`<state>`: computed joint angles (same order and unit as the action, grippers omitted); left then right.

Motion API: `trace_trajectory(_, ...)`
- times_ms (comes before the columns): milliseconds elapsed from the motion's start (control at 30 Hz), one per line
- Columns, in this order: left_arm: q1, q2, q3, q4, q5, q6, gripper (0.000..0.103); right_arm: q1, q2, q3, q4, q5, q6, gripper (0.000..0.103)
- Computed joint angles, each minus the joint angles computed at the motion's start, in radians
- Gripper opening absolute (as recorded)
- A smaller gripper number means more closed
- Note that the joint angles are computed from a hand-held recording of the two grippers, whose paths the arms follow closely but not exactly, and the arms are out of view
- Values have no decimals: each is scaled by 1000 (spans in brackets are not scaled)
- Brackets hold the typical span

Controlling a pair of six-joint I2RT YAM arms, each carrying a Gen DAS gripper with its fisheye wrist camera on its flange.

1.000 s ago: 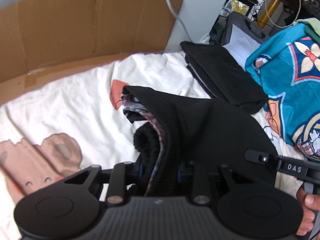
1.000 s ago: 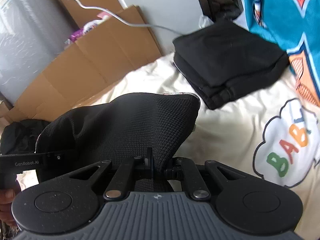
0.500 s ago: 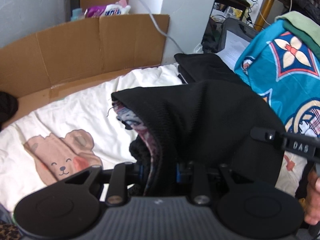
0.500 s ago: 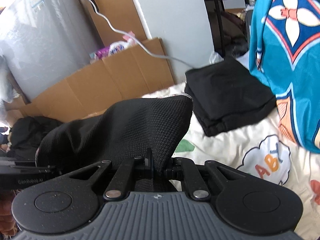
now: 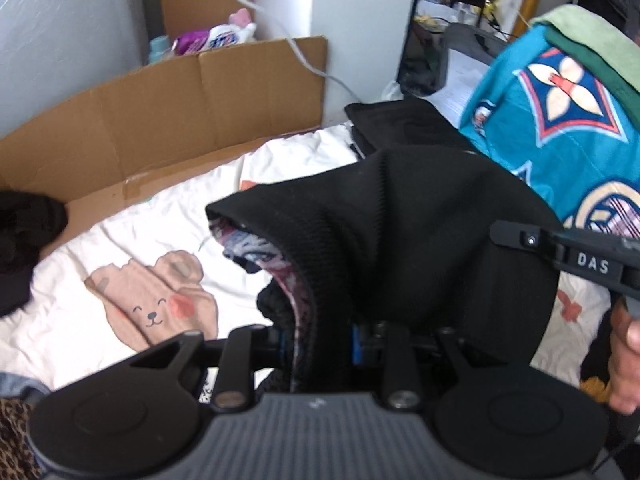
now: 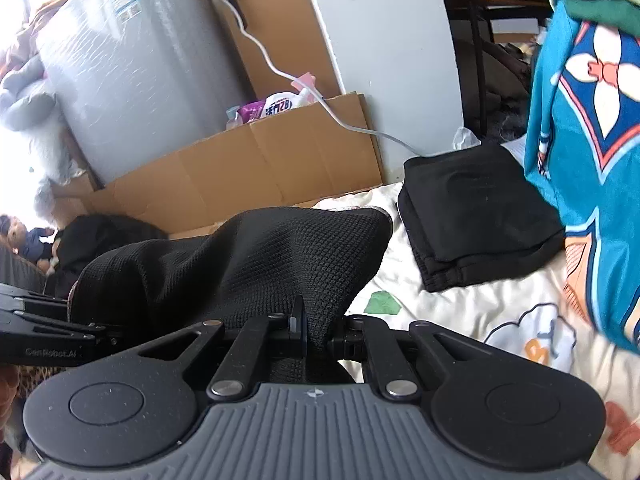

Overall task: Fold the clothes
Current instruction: 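Carry the held black pants with both grippers onto the folded black stack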

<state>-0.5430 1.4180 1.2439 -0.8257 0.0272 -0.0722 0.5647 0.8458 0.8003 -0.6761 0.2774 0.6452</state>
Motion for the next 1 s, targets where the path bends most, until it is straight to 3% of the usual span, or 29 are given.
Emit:
trace_trajectory(100, -46, 13, 9, 1, -24, -38, 29, -15, -15, 17, -47, 28, -36, 7)
trace_trajectory(367, -154, 102, 8, 146, -8, -95, 30, -200, -83, 12, -128, 21, -171, 7)
trace_trajectory(600, -256, 252, 116, 210, -38, -159, 29, -418, -104, 5, -145, -23, -320, 7)
trace_trajectory(800, -321, 346, 191, 291, -46, -250, 29, -681, -84, 50, -144, -145, -560, 7)
trace_trajectory(1000, -364, 402, 211, 415, -46, -355, 29, -733, 16, 106, -55, -83, -753, 7)
